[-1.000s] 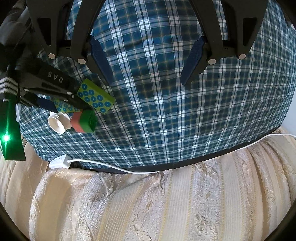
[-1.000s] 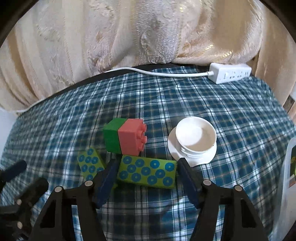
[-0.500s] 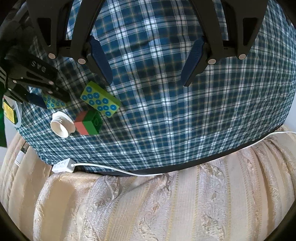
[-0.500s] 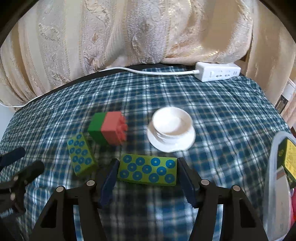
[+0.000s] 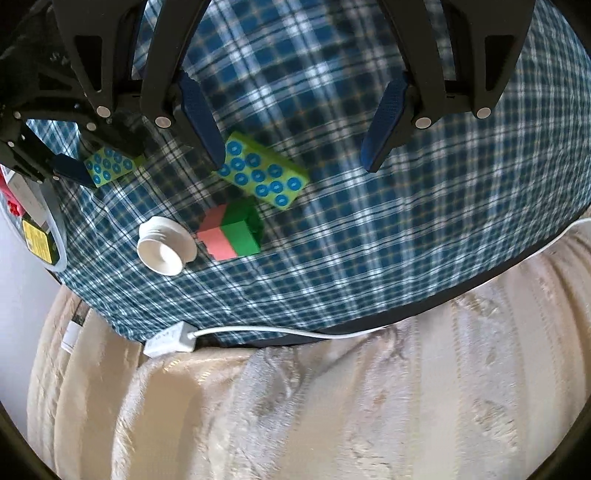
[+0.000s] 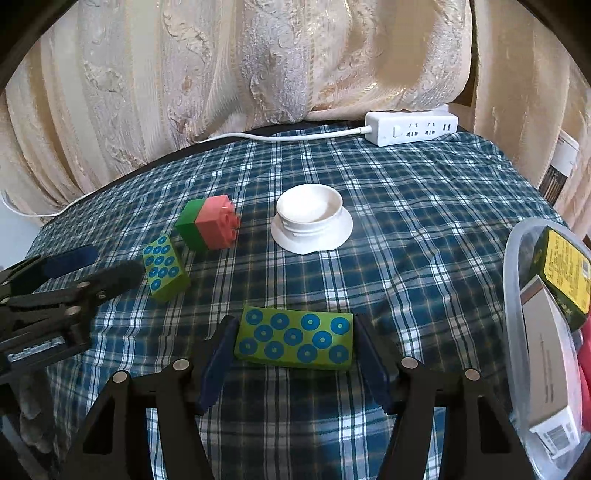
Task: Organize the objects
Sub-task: 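Grasp the other green dotted brick with the left gripper while the right holds its brick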
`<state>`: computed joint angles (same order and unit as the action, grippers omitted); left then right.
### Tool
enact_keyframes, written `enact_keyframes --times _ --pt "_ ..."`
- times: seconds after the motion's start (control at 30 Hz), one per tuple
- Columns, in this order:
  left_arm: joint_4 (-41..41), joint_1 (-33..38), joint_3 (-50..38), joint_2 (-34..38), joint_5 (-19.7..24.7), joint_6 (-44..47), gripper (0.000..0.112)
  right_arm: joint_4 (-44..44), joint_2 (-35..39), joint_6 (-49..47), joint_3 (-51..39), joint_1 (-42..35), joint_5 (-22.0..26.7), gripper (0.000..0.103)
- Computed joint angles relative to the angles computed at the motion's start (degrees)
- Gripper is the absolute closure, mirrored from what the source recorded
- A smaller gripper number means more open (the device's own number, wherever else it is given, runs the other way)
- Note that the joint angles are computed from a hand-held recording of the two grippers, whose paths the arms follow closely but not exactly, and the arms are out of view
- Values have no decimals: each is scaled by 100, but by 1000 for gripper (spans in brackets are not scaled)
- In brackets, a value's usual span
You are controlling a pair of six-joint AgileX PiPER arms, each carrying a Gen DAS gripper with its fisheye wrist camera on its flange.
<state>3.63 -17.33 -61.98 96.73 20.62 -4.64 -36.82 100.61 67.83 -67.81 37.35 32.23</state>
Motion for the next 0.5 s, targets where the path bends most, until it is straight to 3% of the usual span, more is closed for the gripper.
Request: enact_keyframes --times 0.17,0.5 --pt "-607 -24 -209 239 -25 771 35 -10 -48 44 93 -47 -169 37" --pt "-622 -62 -462 648 -5 1123 34 1 -102 31 203 -84 -354 37"
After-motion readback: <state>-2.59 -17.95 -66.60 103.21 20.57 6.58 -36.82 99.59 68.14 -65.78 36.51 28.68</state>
